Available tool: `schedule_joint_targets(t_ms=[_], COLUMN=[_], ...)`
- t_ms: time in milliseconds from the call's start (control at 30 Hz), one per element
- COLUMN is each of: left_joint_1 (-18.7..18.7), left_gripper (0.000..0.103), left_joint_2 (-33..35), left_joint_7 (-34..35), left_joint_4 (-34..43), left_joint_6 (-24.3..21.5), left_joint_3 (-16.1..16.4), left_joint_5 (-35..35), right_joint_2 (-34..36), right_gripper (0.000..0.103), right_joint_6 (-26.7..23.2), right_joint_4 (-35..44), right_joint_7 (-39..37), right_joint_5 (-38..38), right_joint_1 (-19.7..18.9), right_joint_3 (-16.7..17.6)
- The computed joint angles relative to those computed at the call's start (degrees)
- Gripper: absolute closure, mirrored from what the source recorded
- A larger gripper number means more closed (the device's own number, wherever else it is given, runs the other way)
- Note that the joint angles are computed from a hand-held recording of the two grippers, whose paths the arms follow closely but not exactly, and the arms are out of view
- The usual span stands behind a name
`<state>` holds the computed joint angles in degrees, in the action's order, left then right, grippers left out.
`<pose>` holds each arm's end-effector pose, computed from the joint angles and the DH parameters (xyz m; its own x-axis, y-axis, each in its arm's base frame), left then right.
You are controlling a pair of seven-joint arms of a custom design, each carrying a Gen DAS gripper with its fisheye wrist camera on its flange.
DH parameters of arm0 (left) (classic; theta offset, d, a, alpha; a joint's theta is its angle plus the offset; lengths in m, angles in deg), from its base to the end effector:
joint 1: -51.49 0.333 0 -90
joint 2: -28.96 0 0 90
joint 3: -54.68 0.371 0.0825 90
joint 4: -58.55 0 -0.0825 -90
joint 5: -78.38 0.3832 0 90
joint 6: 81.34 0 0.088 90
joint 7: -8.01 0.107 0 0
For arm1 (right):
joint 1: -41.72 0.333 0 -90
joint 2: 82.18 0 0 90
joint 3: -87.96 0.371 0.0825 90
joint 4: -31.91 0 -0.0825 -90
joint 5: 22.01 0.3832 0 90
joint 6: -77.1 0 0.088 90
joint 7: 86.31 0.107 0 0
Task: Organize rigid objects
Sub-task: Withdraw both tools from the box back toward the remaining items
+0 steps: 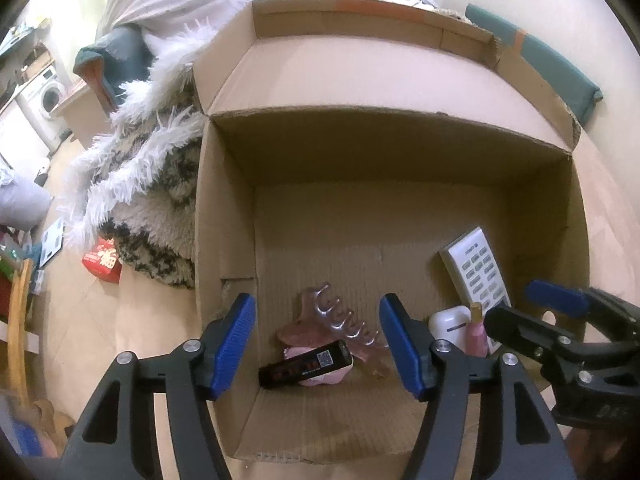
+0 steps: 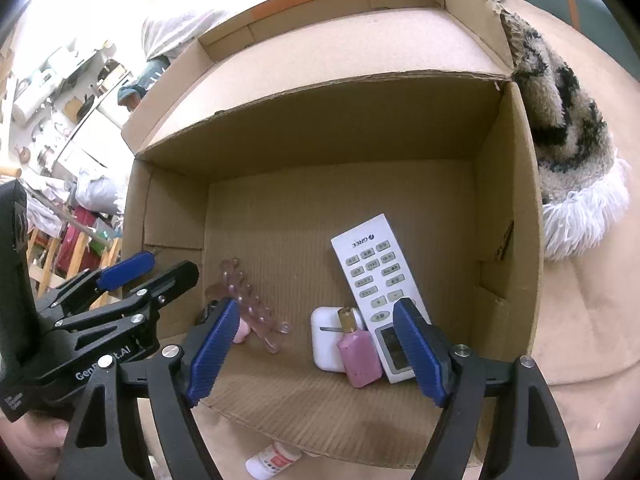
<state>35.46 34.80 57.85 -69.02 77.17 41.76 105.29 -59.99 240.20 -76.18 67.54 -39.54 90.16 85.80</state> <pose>0.4965 -0.2935 0.4292 -0.1963 -0.9805 -0.0024 -0.8618 0.1738 -0.4766 0.4648 0.5137 0.4164 0.0528 -0.9370 -0.3453 -0.8906 0.1122 -0.4407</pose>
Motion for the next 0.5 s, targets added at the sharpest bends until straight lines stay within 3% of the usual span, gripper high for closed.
schedule_joint_targets(t_ms=[267,500], left_joint_1=[0.6,1.2], left_gripper=[0.041,0.041], left_joint_2=[-0.6,-3.5], left_joint_7=[2.6,5.3], left_joint_4=[0.1,-1.0], left_joint_6=[0.2,0.6], left_joint_3=[-0.3,-0.6], left_joint_5=[-4.4,-8.4], right_joint_2=[-1.0,-3.5], right_gripper=[0.01,0.01], right_joint_6=[0.3,1.6], right_joint_4=[-0.5,-3.0], right_joint_7=[3.2,9.1], right_joint_5=[-2.8,-6.9], right_joint_1=[1.6,2.3], right_joint_3=[-1.7,-2.7])
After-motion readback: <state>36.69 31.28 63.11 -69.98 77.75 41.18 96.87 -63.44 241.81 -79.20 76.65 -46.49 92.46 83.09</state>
